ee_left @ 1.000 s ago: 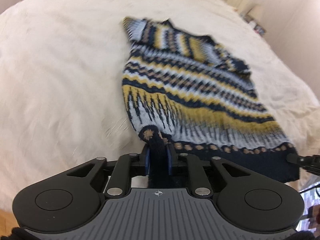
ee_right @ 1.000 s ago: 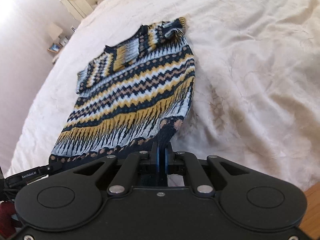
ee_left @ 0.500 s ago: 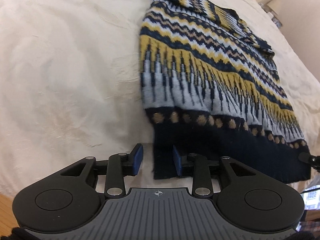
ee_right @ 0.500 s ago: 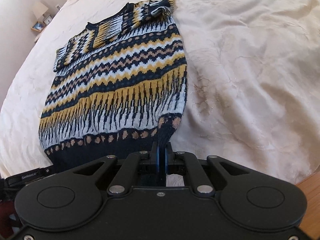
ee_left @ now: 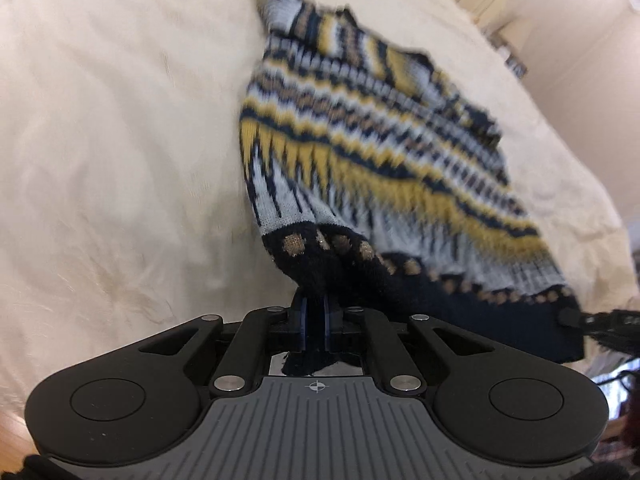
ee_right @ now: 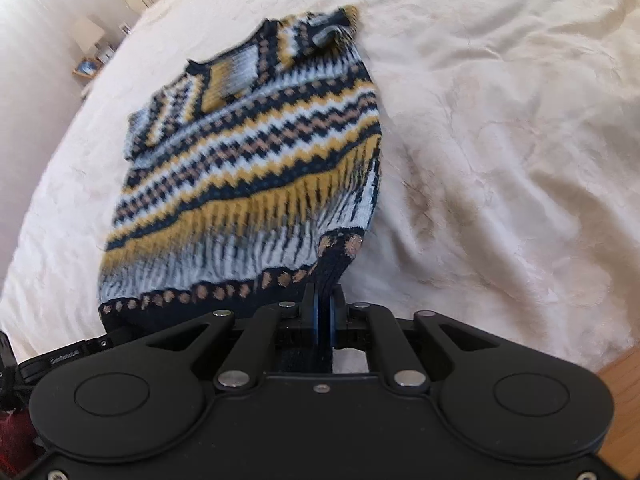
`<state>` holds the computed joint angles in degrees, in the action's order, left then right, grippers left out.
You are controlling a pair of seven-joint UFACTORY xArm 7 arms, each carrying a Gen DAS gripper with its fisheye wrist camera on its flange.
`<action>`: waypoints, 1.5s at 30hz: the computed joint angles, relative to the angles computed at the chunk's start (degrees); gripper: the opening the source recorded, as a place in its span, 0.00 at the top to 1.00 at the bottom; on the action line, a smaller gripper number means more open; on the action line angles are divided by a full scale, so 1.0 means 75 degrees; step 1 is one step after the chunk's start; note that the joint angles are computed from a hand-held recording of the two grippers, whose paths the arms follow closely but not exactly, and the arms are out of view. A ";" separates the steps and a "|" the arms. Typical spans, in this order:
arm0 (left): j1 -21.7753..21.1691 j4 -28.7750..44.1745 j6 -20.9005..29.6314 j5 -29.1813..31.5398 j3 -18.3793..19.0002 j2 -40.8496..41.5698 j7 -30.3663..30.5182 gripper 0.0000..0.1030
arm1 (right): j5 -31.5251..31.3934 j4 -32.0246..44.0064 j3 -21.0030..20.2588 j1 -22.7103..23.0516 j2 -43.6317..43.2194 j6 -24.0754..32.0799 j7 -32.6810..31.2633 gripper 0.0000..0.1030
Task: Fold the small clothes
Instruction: 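Lift the hem with both tools and fold it over toward the collar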
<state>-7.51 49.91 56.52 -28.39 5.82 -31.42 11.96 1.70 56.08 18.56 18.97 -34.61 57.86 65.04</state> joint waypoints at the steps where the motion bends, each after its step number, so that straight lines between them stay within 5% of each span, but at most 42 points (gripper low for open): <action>1: -0.0019 0.0121 0.0018 -0.0090 0.0044 -0.0021 -0.0015 0.93 | -0.0029 0.0035 0.0004 -0.0020 -0.0025 -0.0065 0.0016 0.89; 9: -0.0189 0.1330 -0.0453 -0.0593 0.0179 0.0492 0.0184 0.94 | -0.0242 0.0287 -0.0134 -0.0434 -0.0014 -0.1040 0.0216 0.89; 20: 0.0063 0.3150 -0.1042 -0.0445 -0.0256 0.2381 -0.0185 0.94 | 0.0007 0.0624 -0.0799 -0.0704 0.1004 -0.2456 -0.0390 0.89; 29: 0.0427 0.6104 -0.1457 -0.0009 -0.0874 0.4866 -0.0727 0.94 | 0.0374 0.1745 -0.1469 -0.0838 0.2731 -0.3386 -0.1547 0.89; 33: 0.0587 0.6754 -0.0817 0.0525 -0.1157 0.5453 -0.0412 0.88 | 0.0923 0.2372 -0.1711 -0.0825 0.3552 -0.3329 -0.2266 0.89; 35: 0.0644 0.6715 -0.0304 0.0703 -0.1253 0.5494 -0.0057 0.63 | 0.1202 0.2560 -0.1761 -0.0845 0.3815 -0.3239 -0.2527 0.89; 36: 0.0667 0.6665 -0.0090 0.0757 -0.1290 0.5501 0.0197 0.60 | 0.1439 0.2592 -0.1798 -0.0846 0.3892 -0.3214 -0.2741 0.89; 40: 0.0594 0.6942 0.1039 0.1243 -0.1378 0.5939 0.0841 0.58 | 0.1639 0.2757 -0.1778 -0.0914 0.4129 -0.2981 -0.3029 0.89; 45: 0.0506 0.7699 0.1615 0.1394 -0.1482 0.6841 0.0922 0.58 | 0.1416 0.2698 -0.1723 -0.0990 0.4102 -0.2825 -0.2713 0.89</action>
